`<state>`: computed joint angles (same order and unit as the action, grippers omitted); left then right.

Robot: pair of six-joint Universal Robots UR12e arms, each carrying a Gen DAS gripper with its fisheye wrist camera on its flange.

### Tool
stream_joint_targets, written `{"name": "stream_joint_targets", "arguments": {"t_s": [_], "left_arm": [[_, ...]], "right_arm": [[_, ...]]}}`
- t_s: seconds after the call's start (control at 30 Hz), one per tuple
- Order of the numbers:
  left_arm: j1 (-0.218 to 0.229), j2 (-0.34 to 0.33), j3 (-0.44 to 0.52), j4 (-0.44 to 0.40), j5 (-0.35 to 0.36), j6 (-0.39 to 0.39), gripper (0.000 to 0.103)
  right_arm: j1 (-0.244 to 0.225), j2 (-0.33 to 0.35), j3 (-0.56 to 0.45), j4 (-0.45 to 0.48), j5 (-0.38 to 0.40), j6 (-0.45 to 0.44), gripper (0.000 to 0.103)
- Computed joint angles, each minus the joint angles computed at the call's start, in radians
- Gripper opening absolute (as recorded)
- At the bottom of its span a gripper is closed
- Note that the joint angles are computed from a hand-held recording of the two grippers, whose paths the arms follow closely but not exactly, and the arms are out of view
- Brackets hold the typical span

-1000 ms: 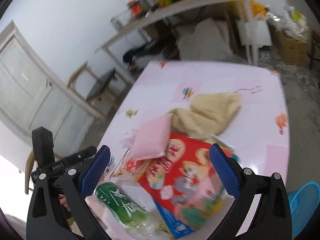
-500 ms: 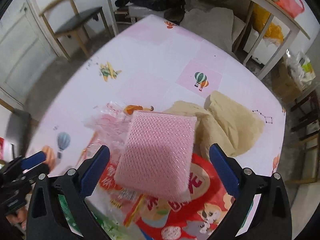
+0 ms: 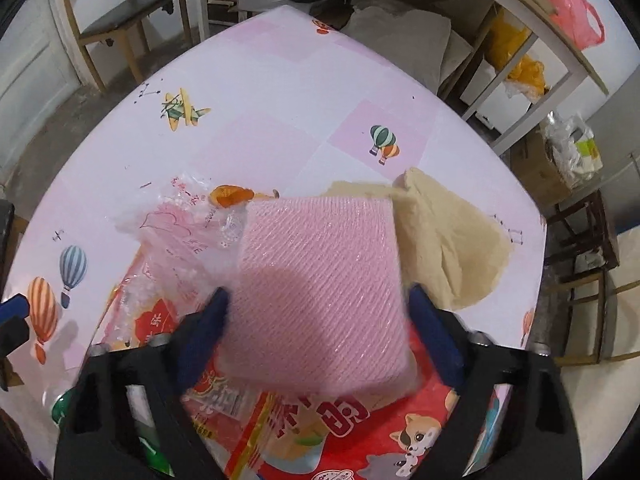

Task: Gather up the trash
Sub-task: 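Grasp the pink mesh sponge with the right tool while the left tool grasps the clear snack bag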

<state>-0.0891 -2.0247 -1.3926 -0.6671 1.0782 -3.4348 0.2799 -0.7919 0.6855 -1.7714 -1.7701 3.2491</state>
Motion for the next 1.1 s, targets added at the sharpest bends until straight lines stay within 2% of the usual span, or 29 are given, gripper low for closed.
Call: {"name": "stream_joint_targets", "arguments": {"t_s": [0.13,0.23,0.37,0.4,0.57,0.7,0.77,0.9,1.0,1.1], "left_arm": [[0.004,-0.001,0.0,0.007,-0.007,-0.005,0.03],[0.007,-0.007,0.009,0.009,-0.017,-0.006,0.033],[0.007,-0.031,0.053,-0.03,-0.049,-0.011,0.047],[0.01,-0.043,0.072,-0.04,-0.075,-0.022,0.053],[0.018,-0.126,0.187,-0.093,-0.197,-0.117,0.068],[0.015,-0.21,0.302,-0.184,-0.259,-0.198,0.068],[0.005,-0.248,0.365,-0.257,-0.218,-0.215,0.066],[-0.012,-0.296,0.448,-0.376,-0.139,-0.234,0.053],[-0.02,-0.316,0.472,-0.409,-0.124,-0.264,0.045],[-0.027,-0.321,0.469,-0.375,-0.125,-0.291,0.04]], "right_arm": [[-0.011,-0.031,0.05,-0.062,0.031,0.03,0.079],[-0.022,-0.064,0.1,-0.131,0.071,0.051,0.079],[-0.034,-0.109,0.167,-0.22,0.109,0.068,0.079],[-0.037,-0.12,0.184,-0.241,0.126,0.072,0.079],[-0.05,-0.207,0.326,-0.374,0.195,0.11,0.079],[-0.058,-0.274,0.442,-0.49,0.242,0.152,0.079],[-0.064,-0.3,0.485,-0.527,0.269,0.173,0.079],[-0.068,-0.331,0.53,-0.572,0.279,0.185,0.079],[-0.076,-0.346,0.555,-0.606,0.289,0.193,0.079],[-0.082,-0.353,0.57,-0.618,0.297,0.2,0.079]]}}
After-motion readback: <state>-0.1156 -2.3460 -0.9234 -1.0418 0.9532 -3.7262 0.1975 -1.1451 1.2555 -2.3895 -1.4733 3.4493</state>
